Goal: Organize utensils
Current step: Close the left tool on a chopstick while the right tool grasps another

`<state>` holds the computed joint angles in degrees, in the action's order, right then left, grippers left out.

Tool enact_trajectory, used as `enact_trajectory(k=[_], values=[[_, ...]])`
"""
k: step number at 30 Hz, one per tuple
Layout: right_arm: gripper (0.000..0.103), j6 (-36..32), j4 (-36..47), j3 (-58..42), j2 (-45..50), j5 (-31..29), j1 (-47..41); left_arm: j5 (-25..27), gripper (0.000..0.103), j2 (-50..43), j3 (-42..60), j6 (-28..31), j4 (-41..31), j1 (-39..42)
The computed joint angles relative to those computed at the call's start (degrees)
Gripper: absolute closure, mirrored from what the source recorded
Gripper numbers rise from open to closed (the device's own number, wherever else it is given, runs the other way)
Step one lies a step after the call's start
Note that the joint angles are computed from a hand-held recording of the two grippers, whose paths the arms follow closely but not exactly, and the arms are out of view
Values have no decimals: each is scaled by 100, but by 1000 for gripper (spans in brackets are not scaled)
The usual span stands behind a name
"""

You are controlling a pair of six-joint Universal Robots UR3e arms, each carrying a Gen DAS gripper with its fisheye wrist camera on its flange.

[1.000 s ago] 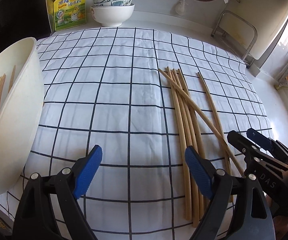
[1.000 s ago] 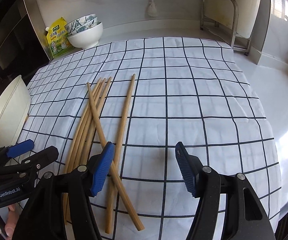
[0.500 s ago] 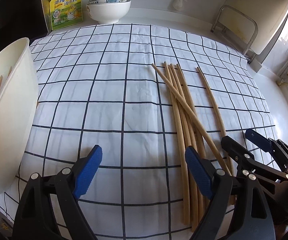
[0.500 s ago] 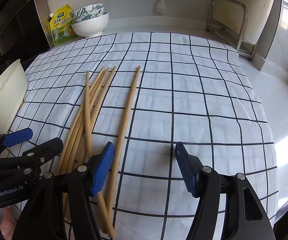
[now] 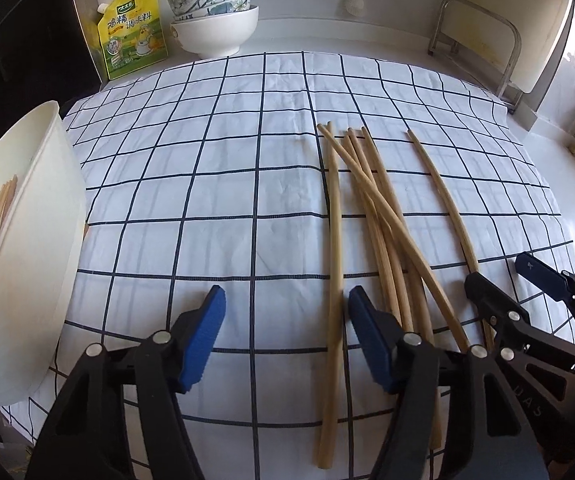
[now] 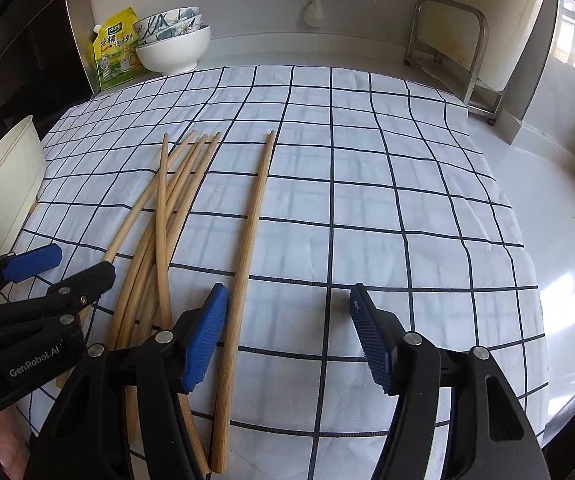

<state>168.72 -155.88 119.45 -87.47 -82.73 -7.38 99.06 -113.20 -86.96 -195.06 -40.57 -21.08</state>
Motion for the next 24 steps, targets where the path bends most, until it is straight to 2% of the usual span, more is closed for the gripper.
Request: enact_trajectory(k=[2,4,6,8,10,14,24], values=[[46,-35,-48,-4,20,-28,66,-48,53,-45,90,41,-30,13],[59,-123,-36,-8,2,1,120,-78,68,-101,201,66,-78,5],[82,-197,7,-41,-1,8,188,-136,79,-121,250,95,-103,14],[96,-178,3,-86,34,-56,229,-312,89,-89,225,137,-100,88],[97,-140,71,-83,3,131,92,-501,94,-45,179,178,-99,183],[97,5,168,-57,-76,326,-190,-954,96,132,-34,166,-80,447],[97,161,353,177,-534,526,-462,-1123,96,689,-590,171,-13,639]])
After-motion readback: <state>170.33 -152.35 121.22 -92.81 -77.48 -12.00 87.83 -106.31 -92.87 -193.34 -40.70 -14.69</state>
